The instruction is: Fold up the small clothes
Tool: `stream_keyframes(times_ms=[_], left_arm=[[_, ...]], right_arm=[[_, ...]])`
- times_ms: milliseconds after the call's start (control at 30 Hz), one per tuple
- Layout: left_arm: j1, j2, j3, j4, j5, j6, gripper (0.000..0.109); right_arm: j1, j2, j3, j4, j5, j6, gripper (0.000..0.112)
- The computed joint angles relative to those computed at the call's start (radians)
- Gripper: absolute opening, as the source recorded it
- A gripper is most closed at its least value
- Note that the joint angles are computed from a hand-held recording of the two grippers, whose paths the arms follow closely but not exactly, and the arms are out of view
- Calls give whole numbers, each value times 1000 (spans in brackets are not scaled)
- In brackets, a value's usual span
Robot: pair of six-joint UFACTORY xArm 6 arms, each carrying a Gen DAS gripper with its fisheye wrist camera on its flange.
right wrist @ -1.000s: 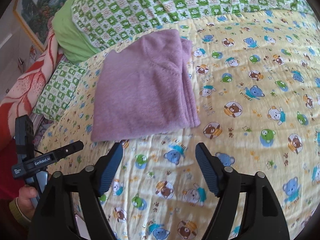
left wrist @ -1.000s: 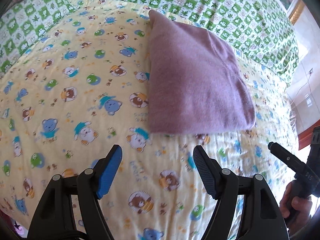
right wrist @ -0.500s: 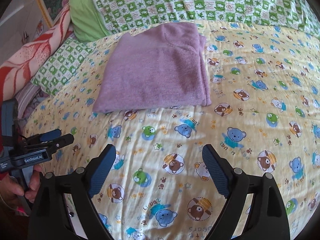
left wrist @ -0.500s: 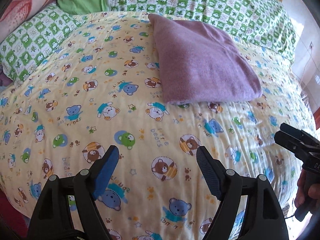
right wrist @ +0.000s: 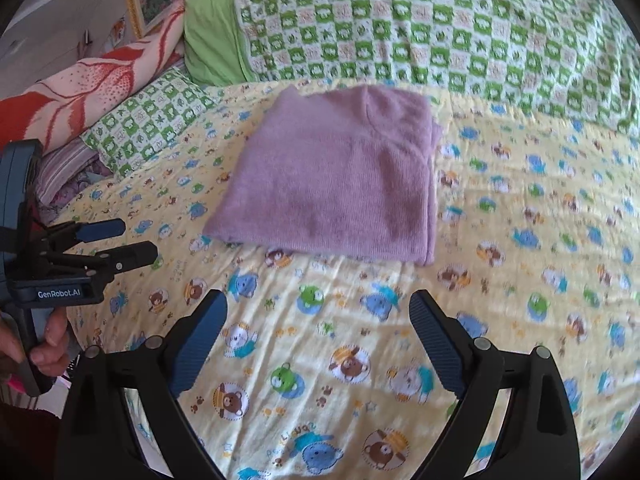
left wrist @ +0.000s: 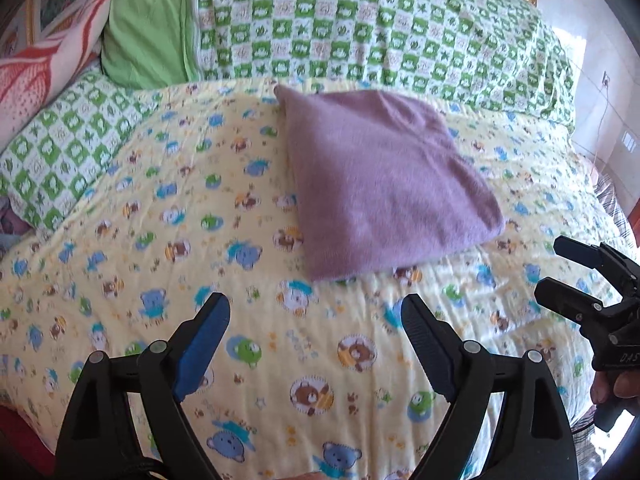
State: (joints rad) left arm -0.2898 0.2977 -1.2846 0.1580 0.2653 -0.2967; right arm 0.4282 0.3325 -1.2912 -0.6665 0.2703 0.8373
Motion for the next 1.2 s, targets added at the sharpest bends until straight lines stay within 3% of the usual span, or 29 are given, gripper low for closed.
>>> stream_keyframes(times_ms=[233,400,500,900,1200], left_arm=[[-5,30,-88,13,3,-38,92],[-8,72,-151,99,2,-138,96],[-8,102,-182,172,11,-208,97],[-20,182,-222,275,104,-314,97],[-20,184,-221,317,120,-354,97]], right_arm=[[-25,5,-72,-53,-13,19,99],[-38,30,-129,-88,-8,31,102],[-40,60,-161,-74,12,13,102],[-45,158,-190,32,15,-57,102],[-50,188,-189,48,-7,-73,102]])
